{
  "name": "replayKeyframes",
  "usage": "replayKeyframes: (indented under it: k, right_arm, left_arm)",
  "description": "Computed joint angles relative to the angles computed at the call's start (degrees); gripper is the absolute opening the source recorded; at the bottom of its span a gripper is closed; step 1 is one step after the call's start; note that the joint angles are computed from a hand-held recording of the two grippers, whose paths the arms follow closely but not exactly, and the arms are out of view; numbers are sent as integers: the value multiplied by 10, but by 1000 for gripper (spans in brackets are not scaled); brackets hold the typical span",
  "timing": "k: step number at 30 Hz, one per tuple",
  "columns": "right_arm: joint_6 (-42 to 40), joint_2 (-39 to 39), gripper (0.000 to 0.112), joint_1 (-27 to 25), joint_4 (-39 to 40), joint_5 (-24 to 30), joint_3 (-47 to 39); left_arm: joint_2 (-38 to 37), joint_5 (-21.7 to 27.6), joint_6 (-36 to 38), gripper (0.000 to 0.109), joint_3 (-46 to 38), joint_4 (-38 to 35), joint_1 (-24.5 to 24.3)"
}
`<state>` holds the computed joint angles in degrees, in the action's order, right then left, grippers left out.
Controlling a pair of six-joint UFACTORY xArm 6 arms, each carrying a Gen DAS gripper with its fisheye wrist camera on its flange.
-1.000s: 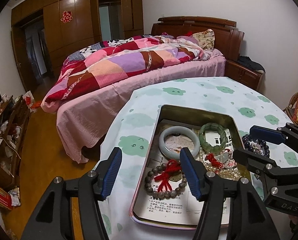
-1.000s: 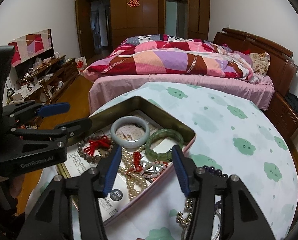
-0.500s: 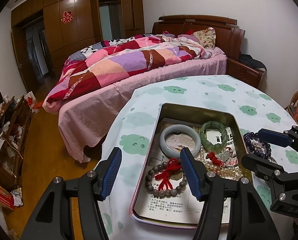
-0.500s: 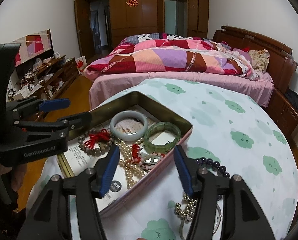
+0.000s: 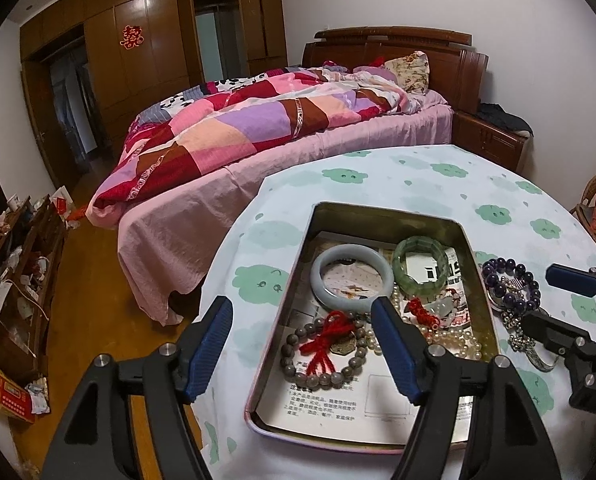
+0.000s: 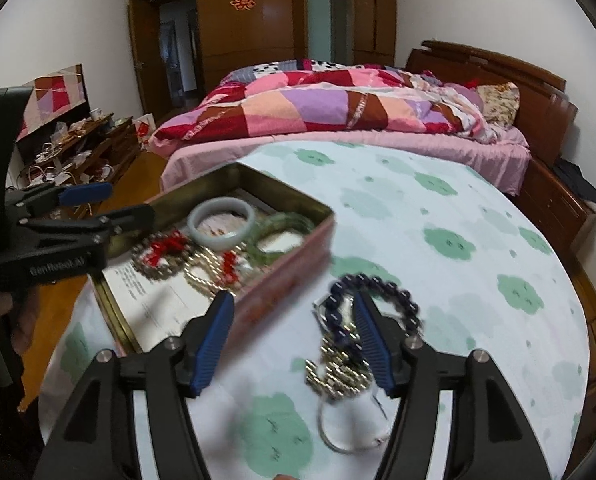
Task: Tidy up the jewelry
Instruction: 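Reach the right gripper to the pile and grasp the silver bangle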
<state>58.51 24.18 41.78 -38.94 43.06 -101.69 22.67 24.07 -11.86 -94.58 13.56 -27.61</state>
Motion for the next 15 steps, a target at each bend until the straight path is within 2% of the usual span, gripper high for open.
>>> replayKeyframes:
  k: [9,15]
  right_arm:
    - [83,-90,66,-9,-28,3,131]
    - [117,-126,66,-10,-28,9,188]
  left_arm:
    - [-11,7,-9,72,19,-13,-18]
    - [-17,6,-11,72,30,-33,-35]
